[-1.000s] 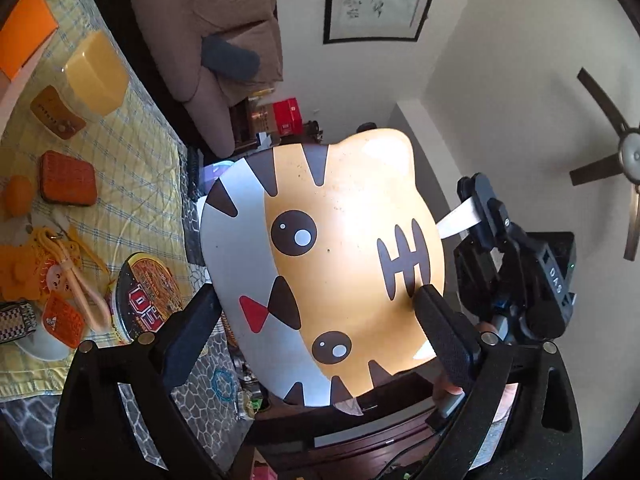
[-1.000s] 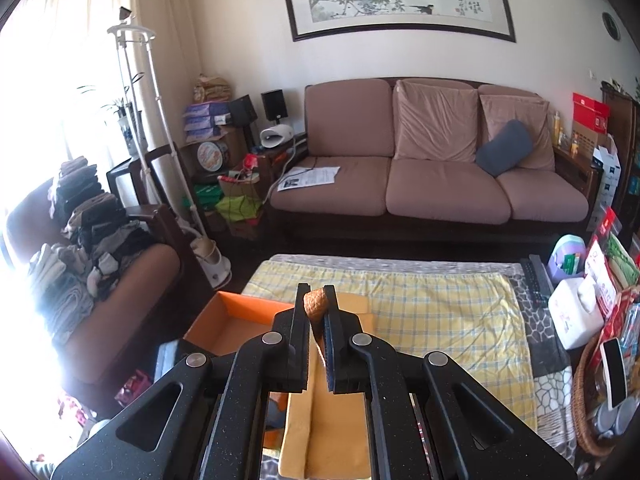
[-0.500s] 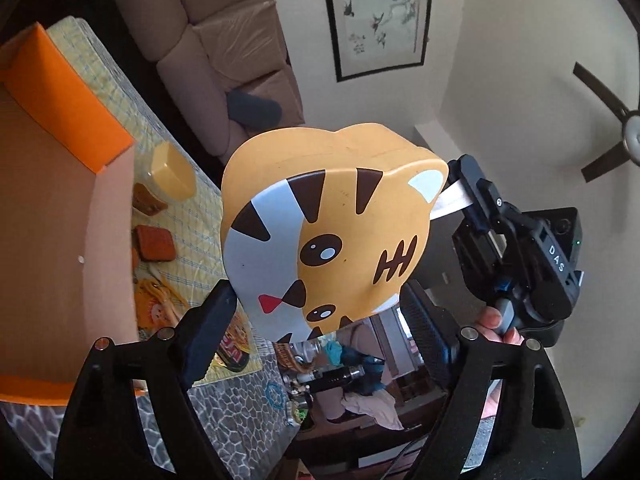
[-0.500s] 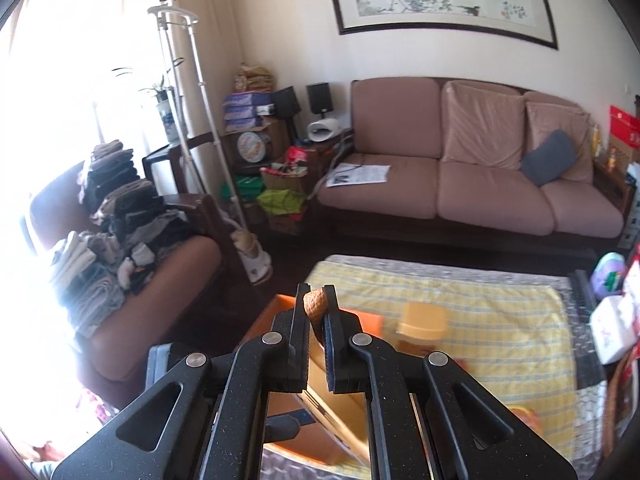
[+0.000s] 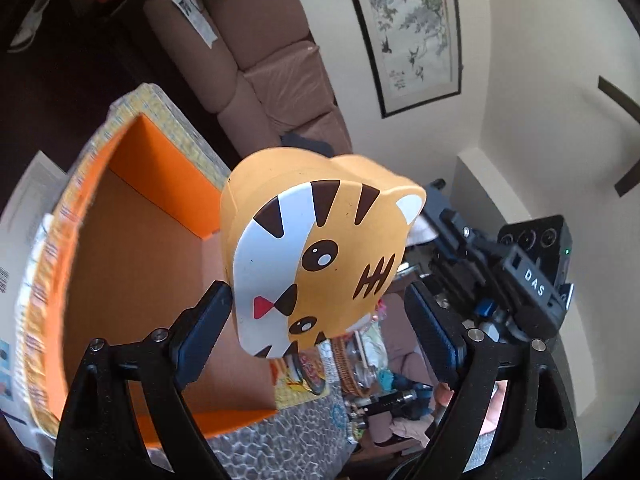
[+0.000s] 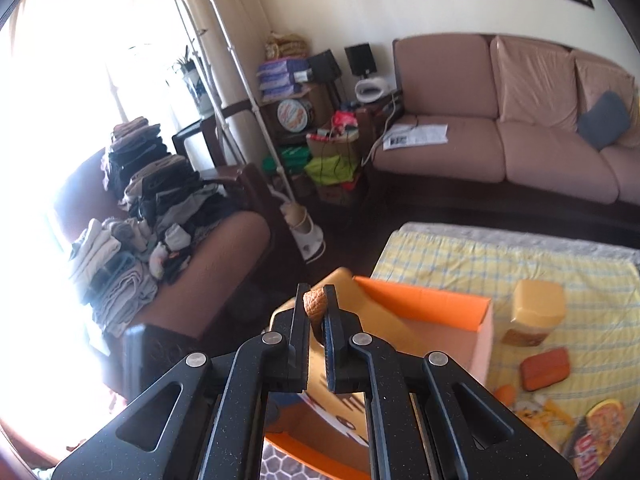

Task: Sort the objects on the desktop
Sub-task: 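Lift the tiger box with the right gripper and carry it over the orange box, then lower the tiger box into the orange cardboard box with the right gripper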

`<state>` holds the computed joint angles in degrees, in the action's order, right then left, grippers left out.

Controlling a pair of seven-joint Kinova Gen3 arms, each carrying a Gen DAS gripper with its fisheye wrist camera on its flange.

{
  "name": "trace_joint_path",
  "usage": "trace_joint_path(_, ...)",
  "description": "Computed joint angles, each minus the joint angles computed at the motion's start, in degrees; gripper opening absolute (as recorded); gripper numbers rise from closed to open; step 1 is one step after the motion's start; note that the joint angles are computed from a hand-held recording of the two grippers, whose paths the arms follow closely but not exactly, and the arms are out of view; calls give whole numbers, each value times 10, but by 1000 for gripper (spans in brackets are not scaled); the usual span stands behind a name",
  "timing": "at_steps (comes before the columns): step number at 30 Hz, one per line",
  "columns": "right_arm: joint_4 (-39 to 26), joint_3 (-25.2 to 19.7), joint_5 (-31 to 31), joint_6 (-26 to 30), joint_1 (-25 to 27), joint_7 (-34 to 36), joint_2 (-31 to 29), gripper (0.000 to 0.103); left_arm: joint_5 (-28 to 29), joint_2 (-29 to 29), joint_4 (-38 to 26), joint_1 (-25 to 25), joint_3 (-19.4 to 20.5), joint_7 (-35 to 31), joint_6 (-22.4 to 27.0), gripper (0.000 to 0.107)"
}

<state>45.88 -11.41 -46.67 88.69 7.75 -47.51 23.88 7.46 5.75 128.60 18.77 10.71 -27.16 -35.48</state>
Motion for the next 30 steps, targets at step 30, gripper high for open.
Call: trace_joint_path(30,92,62,155,-70,-77,-93,75,5,-248,74,-181,-186,136,126,306,85)
